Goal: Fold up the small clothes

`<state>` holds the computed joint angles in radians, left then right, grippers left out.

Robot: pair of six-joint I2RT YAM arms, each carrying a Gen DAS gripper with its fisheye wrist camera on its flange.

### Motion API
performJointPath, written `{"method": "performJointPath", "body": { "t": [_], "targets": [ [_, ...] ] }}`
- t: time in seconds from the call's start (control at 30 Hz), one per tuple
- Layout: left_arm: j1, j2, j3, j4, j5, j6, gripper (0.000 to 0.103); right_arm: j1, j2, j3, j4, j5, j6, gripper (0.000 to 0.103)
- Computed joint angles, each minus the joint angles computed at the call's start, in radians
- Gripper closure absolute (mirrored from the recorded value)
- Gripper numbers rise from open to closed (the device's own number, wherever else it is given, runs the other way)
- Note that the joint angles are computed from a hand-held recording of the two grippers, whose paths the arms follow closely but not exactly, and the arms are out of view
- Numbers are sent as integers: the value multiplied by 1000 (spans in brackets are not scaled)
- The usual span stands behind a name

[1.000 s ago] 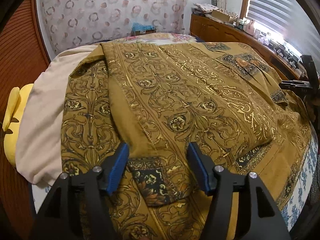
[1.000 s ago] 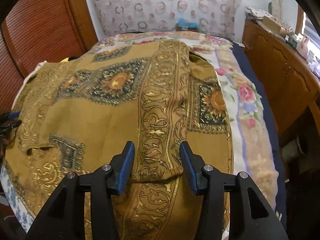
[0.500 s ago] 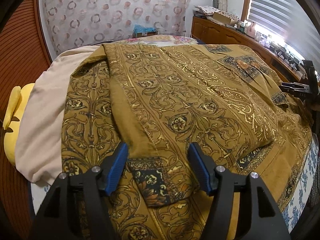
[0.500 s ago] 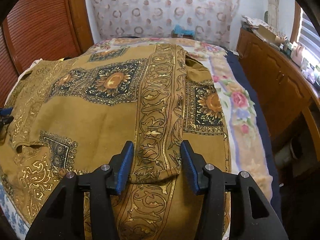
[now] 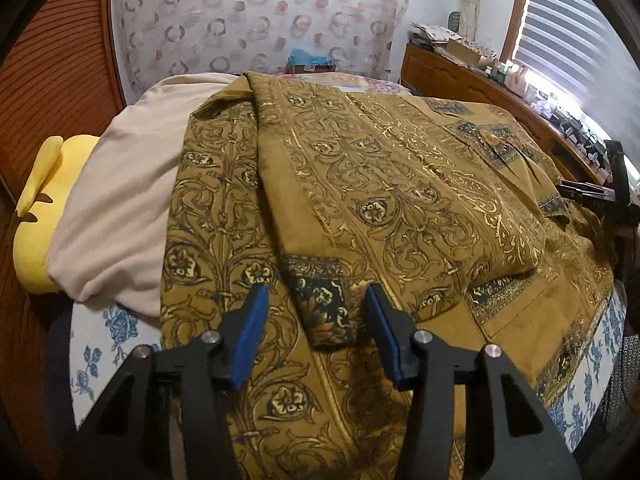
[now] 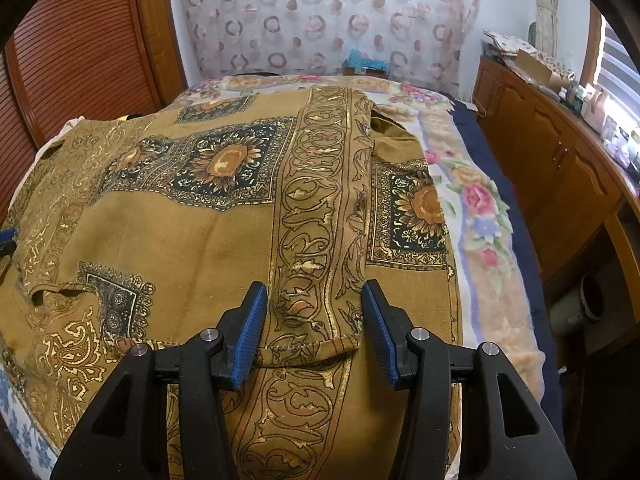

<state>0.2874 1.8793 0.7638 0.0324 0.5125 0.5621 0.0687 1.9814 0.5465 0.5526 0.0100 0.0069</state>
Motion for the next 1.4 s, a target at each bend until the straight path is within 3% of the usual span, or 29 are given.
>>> {"method": "performJointPath", "body": {
  "t": [0.17,0.3,0.33,0.4,0.43,0.5,0.73,1.0,1.17,1.33,1.4],
  "targets": [
    [-33,5,6,13,-15,-22,55,-2,1,-2,2,-1,-1,53],
    [-56,-3,7,7,-24,-24,80,-3,1,-3,4,0,-4,53],
    [-62,-10,2,14,-33,-28,91,-2,2,-2,7,3,-7,56],
    [-62,-23,-3,13,-29,-34,100,-5,0,-14,26,-3,-18,75],
    [-57,-35,-3,6,-16,-39,102,-4,-4,-18,32,-7,-32,86],
    [-46,-66,-12,-2,16,-39,103,-10,-16,-34,47,-23,-50,95],
    [5,-243,-42,-82,131,-29,103,-14,-162,-147,150,-51,-41,101],
    [100,-389,-24,-220,266,6,103,26,-473,-206,-37,-80,-33,102],
    [219,-412,38,-359,358,82,103,66,-808,-244,-321,-80,-34,102],
    [317,-385,14,-427,359,209,103,132,-1024,-320,-526,-29,-11,102],
    [336,-360,-20,-401,334,240,103,173,-1039,-370,-533,1,7,102]
  ]
}}
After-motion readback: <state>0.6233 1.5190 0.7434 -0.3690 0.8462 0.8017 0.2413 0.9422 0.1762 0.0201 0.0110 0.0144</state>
